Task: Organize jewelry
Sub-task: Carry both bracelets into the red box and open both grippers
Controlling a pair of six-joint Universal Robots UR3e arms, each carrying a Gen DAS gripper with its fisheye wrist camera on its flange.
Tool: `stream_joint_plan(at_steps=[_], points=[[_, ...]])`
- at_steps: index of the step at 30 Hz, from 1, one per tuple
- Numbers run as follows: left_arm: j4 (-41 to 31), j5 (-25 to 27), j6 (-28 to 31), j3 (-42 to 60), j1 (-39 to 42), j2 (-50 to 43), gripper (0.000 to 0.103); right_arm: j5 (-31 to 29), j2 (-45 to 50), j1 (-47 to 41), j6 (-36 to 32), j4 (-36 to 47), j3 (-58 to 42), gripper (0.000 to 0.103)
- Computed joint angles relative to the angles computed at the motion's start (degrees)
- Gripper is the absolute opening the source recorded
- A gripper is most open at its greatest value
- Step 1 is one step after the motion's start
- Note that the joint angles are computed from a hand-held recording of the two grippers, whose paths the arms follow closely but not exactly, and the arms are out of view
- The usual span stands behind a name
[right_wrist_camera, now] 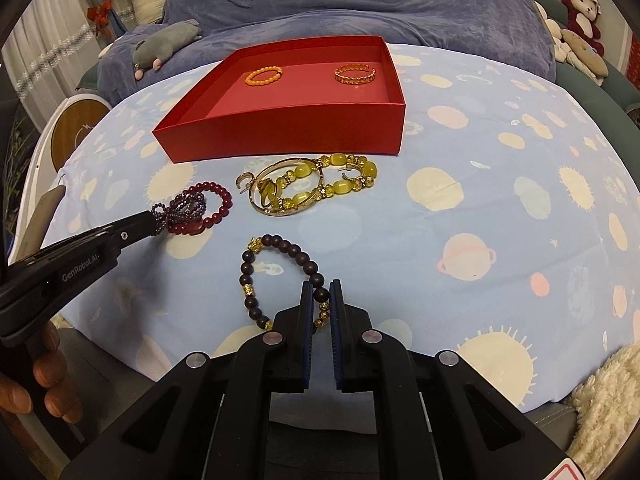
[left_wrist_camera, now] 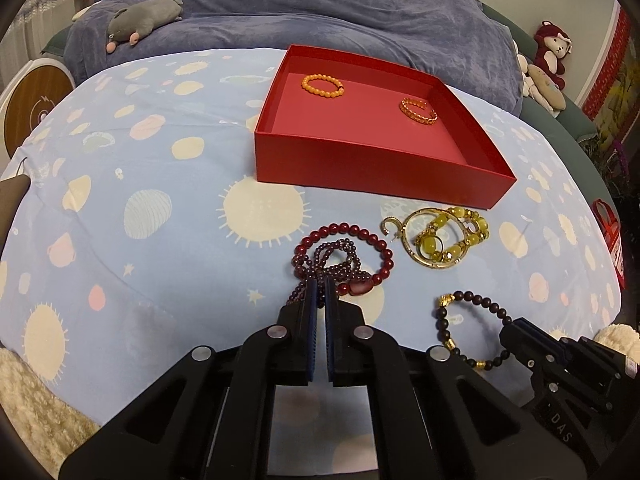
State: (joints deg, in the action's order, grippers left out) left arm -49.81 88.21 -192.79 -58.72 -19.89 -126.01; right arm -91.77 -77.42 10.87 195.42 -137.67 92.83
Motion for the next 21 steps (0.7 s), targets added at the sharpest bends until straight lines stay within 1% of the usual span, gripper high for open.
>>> stream_joint_plan(at_steps=[5, 8, 16, 21], points=[[1.9, -0.3, -0.6, -6.0, 0.4, 4.2, 0.003, 0.3, -0.8, 0.6, 0.4, 0.4, 0.6, 0.008], [2.2, -0.6, -0.8, -7.4, 0.7, 5.6, 0.003, 0.5, -1.5, 0.7, 0.8, 0.3, 1.1, 0.008], [2.2, -1.2, -1.6, -6.6, 0.5, 7.1, 0.003, 0.5, -2.7, 0.8, 1.0, 0.4, 0.4, 0.008], [1.1, -2.0, -1.8, -4.2, 0.4, 7.4, 0.003, 1.1, -3.7, 0.3, 1.5, 0.9, -0.4, 0.008]])
